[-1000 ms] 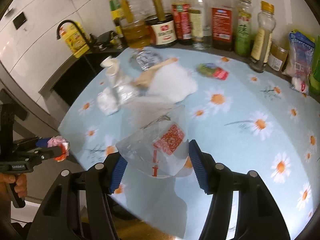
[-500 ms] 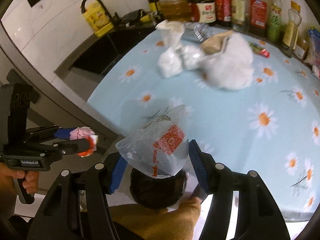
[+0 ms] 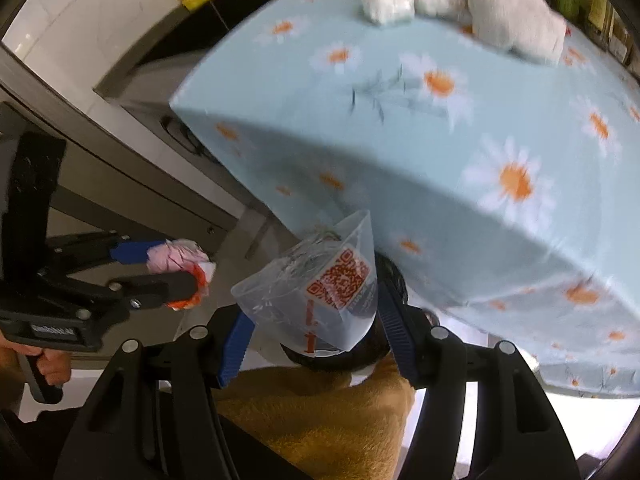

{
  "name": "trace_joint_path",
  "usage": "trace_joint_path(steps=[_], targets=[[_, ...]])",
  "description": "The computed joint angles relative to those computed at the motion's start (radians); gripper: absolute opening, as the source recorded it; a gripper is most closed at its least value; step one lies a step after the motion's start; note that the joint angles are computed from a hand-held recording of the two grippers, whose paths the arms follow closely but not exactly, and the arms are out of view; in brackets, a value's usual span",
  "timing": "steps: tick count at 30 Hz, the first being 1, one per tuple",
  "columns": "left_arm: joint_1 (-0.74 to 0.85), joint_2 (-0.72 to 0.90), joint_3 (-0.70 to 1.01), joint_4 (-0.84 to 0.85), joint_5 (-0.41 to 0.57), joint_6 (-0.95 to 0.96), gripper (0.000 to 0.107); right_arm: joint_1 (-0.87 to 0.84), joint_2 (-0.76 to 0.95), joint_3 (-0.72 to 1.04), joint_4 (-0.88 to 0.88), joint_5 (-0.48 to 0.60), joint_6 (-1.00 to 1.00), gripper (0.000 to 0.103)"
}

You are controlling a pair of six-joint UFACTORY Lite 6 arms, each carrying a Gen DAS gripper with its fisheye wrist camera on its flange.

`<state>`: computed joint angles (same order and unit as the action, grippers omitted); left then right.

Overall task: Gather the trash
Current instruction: 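Carry the wrapper and bag down over the black bin and release both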

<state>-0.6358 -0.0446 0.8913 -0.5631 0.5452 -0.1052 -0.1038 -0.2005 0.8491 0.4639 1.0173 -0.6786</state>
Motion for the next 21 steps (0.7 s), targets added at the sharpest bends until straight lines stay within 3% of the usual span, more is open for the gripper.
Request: trace_joint_path(steps=[4, 11, 21], targets=[[0.014, 0.035, -0.059, -0.088, -0.030, 0.101, 0.057, 0.082, 0.008, -0.060, -0.072, -0.070, 0.105, 0.060], [0.021, 0.132, -0.125, -0.248, -0.068, 0.255, 0.057, 0.088, 0.074, -0.119, -0.036, -0.124, 0.109, 0.060], [0.003, 0.188, -0.094, -0.219, -0.060, 0.195, 0.060, 0.025, 0.174, -0.121, 0.000, -0.147, 0.056, 0.064]])
